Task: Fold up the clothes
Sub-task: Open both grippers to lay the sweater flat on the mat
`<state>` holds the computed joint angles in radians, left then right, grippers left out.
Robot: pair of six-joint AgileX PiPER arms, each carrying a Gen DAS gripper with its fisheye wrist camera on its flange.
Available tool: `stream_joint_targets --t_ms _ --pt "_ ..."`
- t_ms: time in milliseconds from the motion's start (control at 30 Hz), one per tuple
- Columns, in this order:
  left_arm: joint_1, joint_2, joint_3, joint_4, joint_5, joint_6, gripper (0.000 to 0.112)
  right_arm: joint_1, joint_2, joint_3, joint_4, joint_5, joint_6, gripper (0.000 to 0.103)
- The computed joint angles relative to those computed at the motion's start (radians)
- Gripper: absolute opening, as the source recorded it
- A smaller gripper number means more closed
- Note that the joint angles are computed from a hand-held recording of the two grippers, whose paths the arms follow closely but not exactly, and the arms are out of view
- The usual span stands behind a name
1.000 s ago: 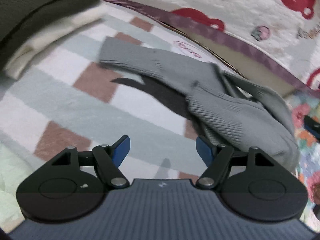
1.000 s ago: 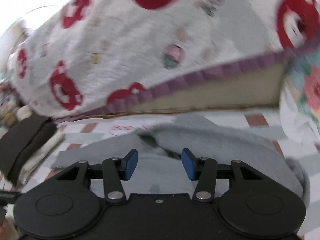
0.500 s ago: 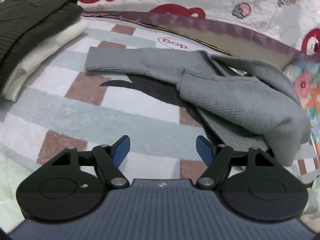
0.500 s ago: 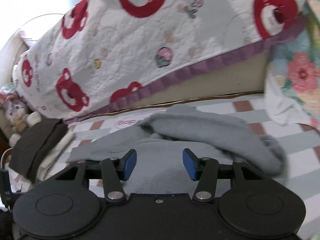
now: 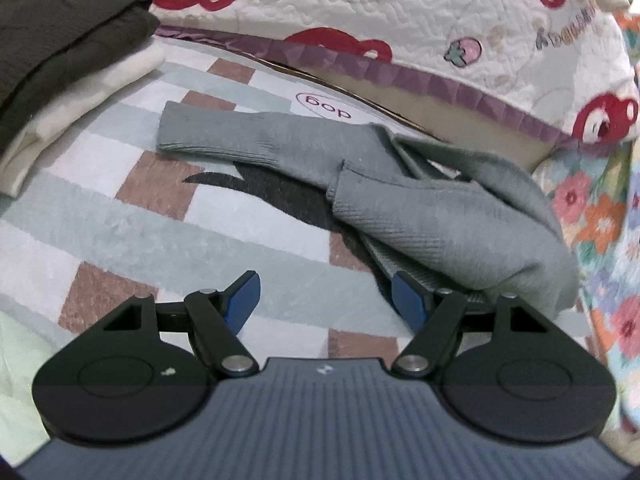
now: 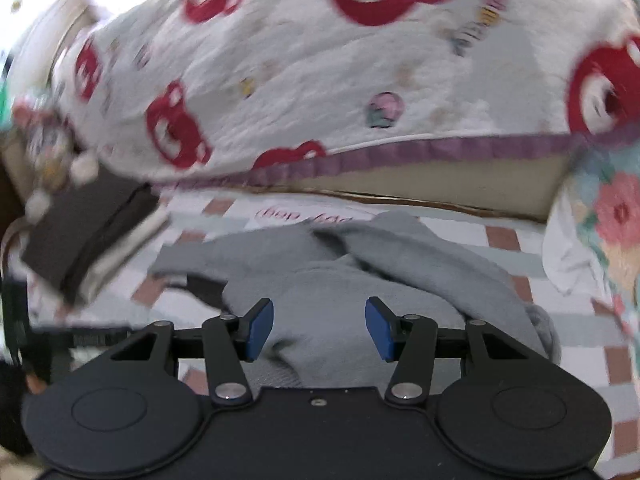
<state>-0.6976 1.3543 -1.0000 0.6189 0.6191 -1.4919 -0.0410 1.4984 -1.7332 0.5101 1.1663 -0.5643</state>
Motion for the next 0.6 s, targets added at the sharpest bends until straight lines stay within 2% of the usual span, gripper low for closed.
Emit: stream_joint_targets --t_ms 133,200,267,333,467,500,533,600 --pt "-0.007 0.023 -0.022 -0.022 0.017 0.021 0.072 0.156 -0.092 0.094 -0.172 -0.125 0.169 0.056" --pt "-0.017 0.037 -0.037 -0.033 0.028 0.054 0.072 0.183 -0.128 0.12 -0.231 -0.122 0.311 0.056" --pt "-0.029 0.047 -0.048 -0.034 0.035 0.073 0.072 0.183 -0.174 0.164 -0.233 -0.098 0.36 0.056" --pt "-0.032 0.047 -0.051 -0.05 0.028 0.077 0.072 0.182 -0.229 0.228 -0.21 -0.083 0.322 0.056" --pt "-0.037 0.032 -0.04 -0.066 -0.015 0.078 0.072 0.127 -0.247 0.262 -0.12 -0.004 0.262 0.056" --pt "-0.036 0.034 -0.038 -0.07 -0.027 0.077 0.072 0.122 -0.258 0.285 -0.117 -0.012 0.222 0.057" --pt "-0.032 0.039 -0.037 -0.079 -0.041 0.077 0.072 0.119 -0.272 0.316 -0.118 -0.028 0.175 0.062" --pt "-0.018 0.055 -0.038 -0.108 -0.076 0.089 0.072 0.039 -0.268 0.379 0.001 -0.014 0.054 0.063"
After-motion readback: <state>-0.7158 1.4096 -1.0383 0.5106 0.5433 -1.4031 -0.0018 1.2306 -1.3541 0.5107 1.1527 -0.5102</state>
